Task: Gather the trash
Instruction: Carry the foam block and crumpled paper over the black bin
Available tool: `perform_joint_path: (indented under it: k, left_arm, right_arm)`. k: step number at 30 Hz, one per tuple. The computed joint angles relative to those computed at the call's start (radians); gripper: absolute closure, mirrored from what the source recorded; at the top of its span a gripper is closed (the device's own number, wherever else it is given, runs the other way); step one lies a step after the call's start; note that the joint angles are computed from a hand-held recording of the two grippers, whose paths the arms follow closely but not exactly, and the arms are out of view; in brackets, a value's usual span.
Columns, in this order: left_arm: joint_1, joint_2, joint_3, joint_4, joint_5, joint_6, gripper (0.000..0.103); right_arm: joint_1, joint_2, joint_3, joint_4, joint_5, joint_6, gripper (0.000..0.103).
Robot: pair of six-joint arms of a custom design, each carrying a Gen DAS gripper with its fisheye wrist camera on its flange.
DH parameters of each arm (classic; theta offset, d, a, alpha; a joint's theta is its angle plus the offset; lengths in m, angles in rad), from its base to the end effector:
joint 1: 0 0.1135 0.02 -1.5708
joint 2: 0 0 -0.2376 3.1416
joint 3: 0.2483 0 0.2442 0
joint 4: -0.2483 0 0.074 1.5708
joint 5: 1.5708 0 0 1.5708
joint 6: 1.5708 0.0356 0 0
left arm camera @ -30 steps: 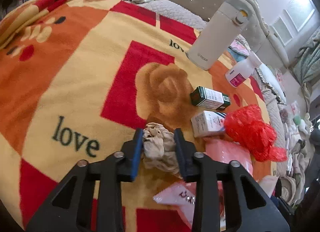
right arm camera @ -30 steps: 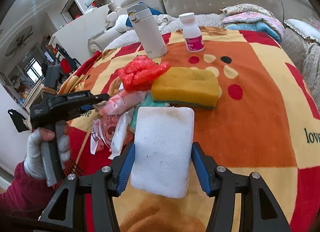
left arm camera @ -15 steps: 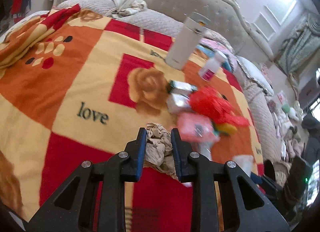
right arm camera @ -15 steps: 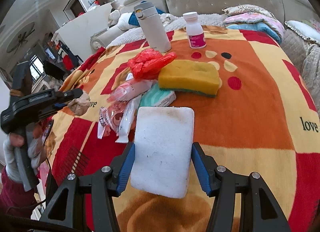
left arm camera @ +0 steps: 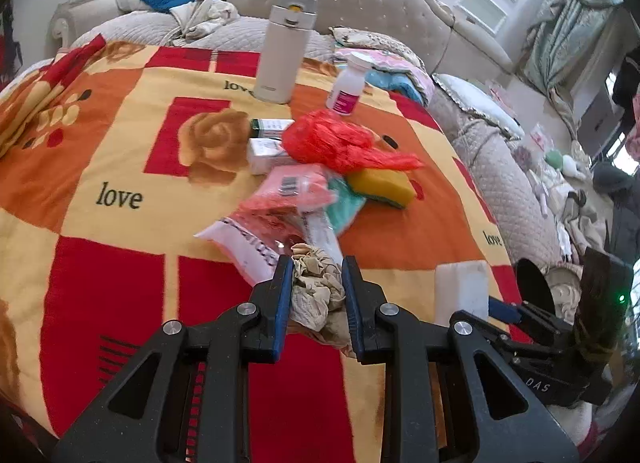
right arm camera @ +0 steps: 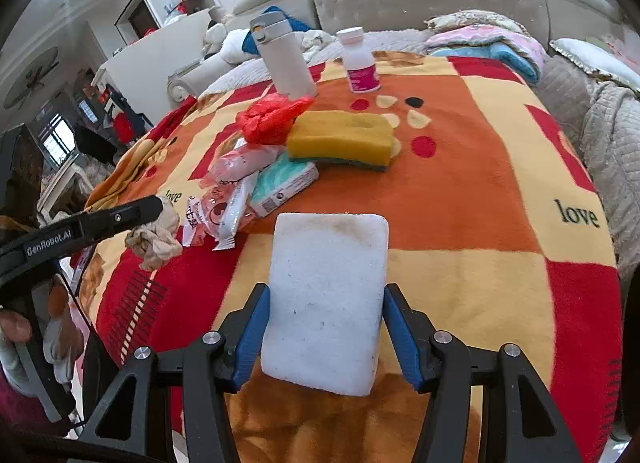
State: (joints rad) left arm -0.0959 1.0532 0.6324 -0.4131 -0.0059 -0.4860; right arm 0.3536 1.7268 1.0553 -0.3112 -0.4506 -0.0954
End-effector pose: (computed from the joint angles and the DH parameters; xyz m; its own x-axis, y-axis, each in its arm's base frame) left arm 0.2157 -0.0205 0.1969 -0.6947 -0.4024 -0.5962 -0.2631 0.9136 -0.3100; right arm 0.3121 0.1317 0.1597 -0.7257 -0.3593 -0.5868 -0.6103 0.7299 0.3078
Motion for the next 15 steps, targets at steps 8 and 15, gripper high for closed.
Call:
perform_joint_path:
  k: [8,15]
  left_arm:
    - [-0.11,0.054,0.028,0.01,-0.057,-0.05,0.081]
    - [-0.206,0.128,0.085,0.029,-0.097,-0.079,0.081]
  right_arm:
    - [-0.058,-0.05,-0.044,0.002,-0.005,-0.022,0.047]
    - [-0.137,-0.085,-0.07,-0.016,-0.022,-0.056,0.047]
